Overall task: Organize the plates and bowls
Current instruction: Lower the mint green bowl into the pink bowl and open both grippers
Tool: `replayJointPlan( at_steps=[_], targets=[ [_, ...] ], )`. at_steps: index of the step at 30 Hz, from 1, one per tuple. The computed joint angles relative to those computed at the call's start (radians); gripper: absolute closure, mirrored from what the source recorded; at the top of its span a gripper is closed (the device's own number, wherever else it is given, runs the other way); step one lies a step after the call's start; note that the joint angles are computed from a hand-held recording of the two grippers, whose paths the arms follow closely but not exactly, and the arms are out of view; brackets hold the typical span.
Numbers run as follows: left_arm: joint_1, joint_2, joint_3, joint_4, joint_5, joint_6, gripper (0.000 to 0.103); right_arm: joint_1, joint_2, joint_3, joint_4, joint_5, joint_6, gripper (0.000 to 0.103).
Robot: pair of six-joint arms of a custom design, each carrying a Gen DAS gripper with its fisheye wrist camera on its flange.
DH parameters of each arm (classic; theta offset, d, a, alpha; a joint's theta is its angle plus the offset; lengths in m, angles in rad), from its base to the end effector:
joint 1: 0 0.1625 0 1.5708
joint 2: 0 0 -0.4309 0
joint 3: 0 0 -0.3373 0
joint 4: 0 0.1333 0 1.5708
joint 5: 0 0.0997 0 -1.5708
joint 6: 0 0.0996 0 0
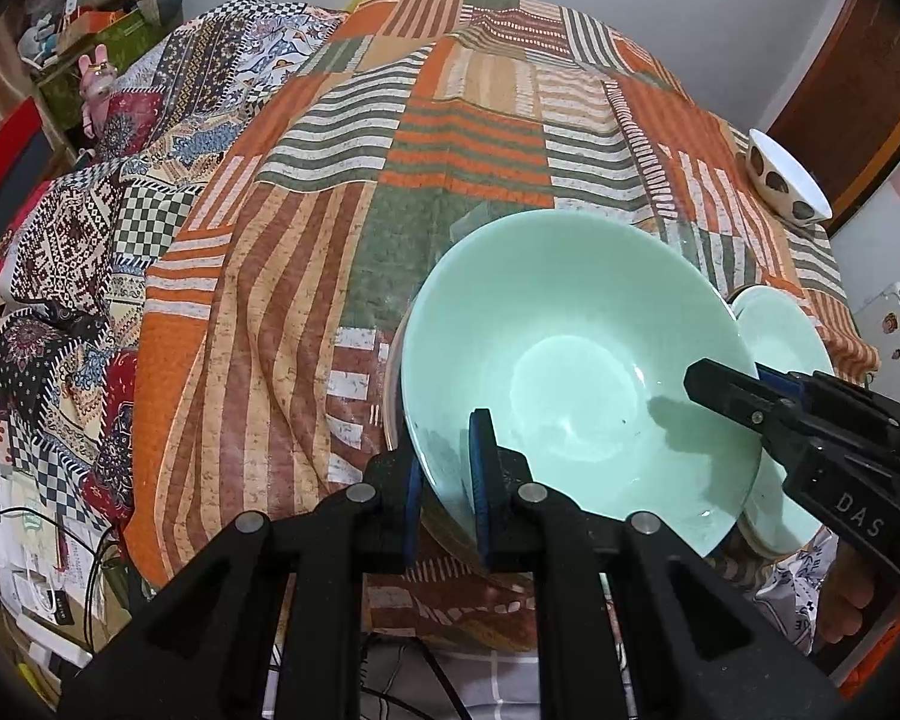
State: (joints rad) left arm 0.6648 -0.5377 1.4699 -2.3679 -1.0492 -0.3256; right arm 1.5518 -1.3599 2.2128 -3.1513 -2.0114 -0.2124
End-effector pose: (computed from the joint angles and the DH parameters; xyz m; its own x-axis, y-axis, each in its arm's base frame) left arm -0.4053 -0.5501 0.0134 -0.7062 0.4902 -0.5109 0.5847 0.8107 -0.0303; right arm 0.0823 -0.4481 0.3288 -0.8817 0.1366 0.4515 -0.1756 0.7933 -0.5830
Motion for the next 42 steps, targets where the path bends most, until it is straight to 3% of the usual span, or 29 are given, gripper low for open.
replayJointPlan(
  at_steps=[15,17,18,20,22,23,29,33,42],
  targets=[
    [0.021,-0.013,-0.032,0.053,-0.057,-0.049,0.09,0.018,0.022,-0.011,-0.004,-0.044,-0.033,0.086],
    [0.019,-0.014,-0.034,0.058,-0.051,-0.05,0.09,0.015,0.021,-0.011,-0.002,-0.041,-0.033,0.086],
    [0.01,-0.016,-0.029,0.052,-0.015,-0.05,0.089,0.016,0.021,-0.011,0.0,-0.042,-0.033,0.086],
    [-0.001,-0.025,-0.011,0.019,0.025,-0.029,0.083,0.019,0.023,-0.009,-0.015,-0.051,-0.042,0.087],
    [0.001,-0.041,0.001,-0.018,0.012,-0.027,0.069,0.025,0.023,-0.005,-0.035,-0.057,-0.054,0.087],
    [0.003,-0.044,0.002,-0.024,0.008,-0.032,0.067,0.028,0.023,-0.009,-0.03,-0.063,-0.054,0.087],
    [-0.009,-0.055,0.008,-0.042,-0.001,-0.019,0.067,0.039,0.012,-0.008,-0.023,-0.076,-0.054,0.085],
    [-0.038,-0.052,0.008,-0.068,0.01,0.014,0.066,0.053,-0.028,0.018,-0.095,-0.073,-0.082,0.063],
    [-0.127,-0.029,-0.027,-0.207,0.013,0.116,0.046,0.036,-0.203,0.046,-0.127,-0.081,-0.109,0.062]
  ],
)
